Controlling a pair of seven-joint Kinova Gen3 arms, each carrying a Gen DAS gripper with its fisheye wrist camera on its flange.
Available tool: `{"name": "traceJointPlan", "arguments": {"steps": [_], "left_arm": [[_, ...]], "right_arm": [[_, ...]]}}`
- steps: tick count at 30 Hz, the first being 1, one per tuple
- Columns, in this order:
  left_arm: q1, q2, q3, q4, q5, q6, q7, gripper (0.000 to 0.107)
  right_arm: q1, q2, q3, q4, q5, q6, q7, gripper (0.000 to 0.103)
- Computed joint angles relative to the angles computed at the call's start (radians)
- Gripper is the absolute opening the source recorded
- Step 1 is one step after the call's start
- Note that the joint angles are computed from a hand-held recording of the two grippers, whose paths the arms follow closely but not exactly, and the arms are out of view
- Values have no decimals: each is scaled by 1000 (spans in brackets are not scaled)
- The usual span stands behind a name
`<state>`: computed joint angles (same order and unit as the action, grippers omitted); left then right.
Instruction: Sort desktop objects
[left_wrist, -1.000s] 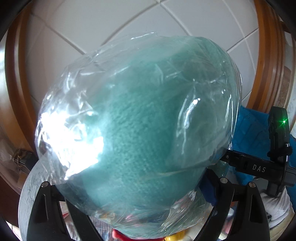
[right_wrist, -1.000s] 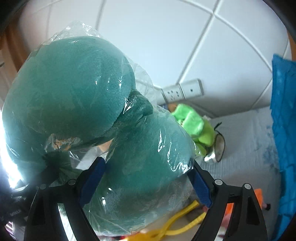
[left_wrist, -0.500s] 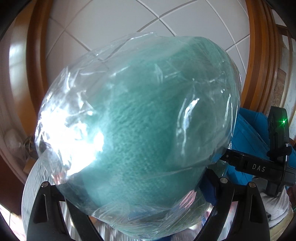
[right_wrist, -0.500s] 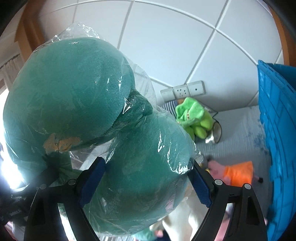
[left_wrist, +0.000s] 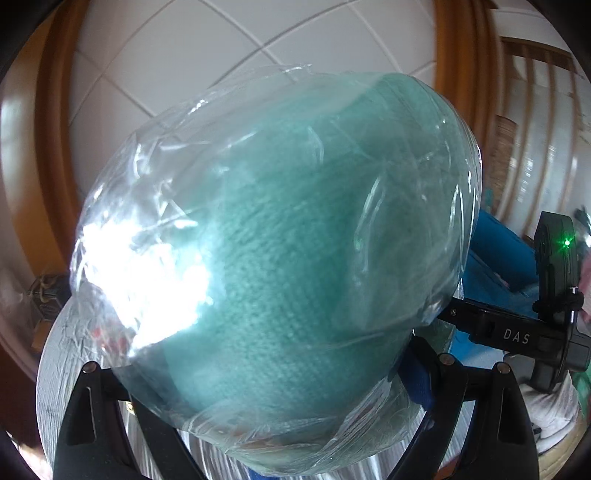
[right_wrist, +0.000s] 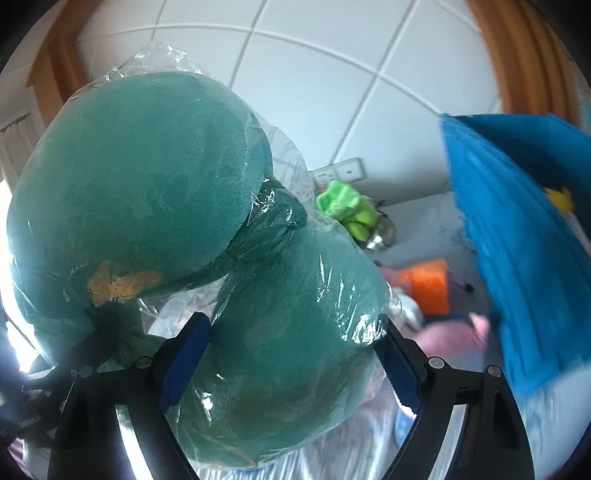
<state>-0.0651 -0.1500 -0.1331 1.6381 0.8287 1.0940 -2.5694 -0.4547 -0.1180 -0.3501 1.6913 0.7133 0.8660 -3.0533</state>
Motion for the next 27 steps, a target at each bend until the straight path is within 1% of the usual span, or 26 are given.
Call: {"name": "traceJointPlan", "arguments": {"steps": [1, 3, 4, 5, 7, 8, 11, 13, 16, 19, 20, 22, 25, 26, 27], "left_arm": [[-19, -31, -32, 22, -3, 41, -39, 92], [-9, -55, -95, 45, 24, 122, -112, 92], [-10, -58, -105, 44, 28, 162, -129, 92], [-27, -66, -95, 50, 32, 191, -144, 92], [-22, -84, -97, 64, 36, 236, -167, 92], [-17, -94, -96, 72, 38, 252, -175, 92], [4, -126, -88, 92, 39, 284, -187, 92], [26, -150, -77, 107, 39, 298, -188, 92], [65, -175, -49, 135, 40, 287, -180, 92], [113, -224, -8, 163, 31, 268, -143, 92], [130, -238, 6, 170, 28, 258, -127, 92], [162, -267, 57, 193, 24, 220, -84, 92], [210, -298, 102, 220, 19, 173, -27, 92], [227, -301, 118, 225, 16, 155, -13, 92], [226, -285, 148, 231, 29, 121, -7, 92]], "right_arm": [[12, -14, -42, 7, 13, 39, -41, 88], [48, -49, -135, 26, 26, 115, -122, 88], [48, -66, -165, 36, 31, 155, -163, 88], [30, -82, -179, 47, 37, 195, -203, 88], [-13, -102, -166, 83, 54, 242, -268, 88], [-27, -121, -177, 92, 52, 283, -294, 88], [-10, -182, -245, 111, 25, 390, -352, 88], [14, -225, -279, 126, -1, 435, -372, 88], [51, -305, -313, 152, -52, 495, -378, 88], [78, -402, -322, 173, -112, 555, -358, 88], [82, -437, -316, 180, -131, 574, -344, 88], [87, -507, -299, 190, -168, 614, -308, 88], [84, -609, -255, 197, -211, 677, -235, 88], [80, -639, -234, 201, -219, 694, -207, 88], [71, -673, -207, 201, -224, 717, -170, 88]]}}
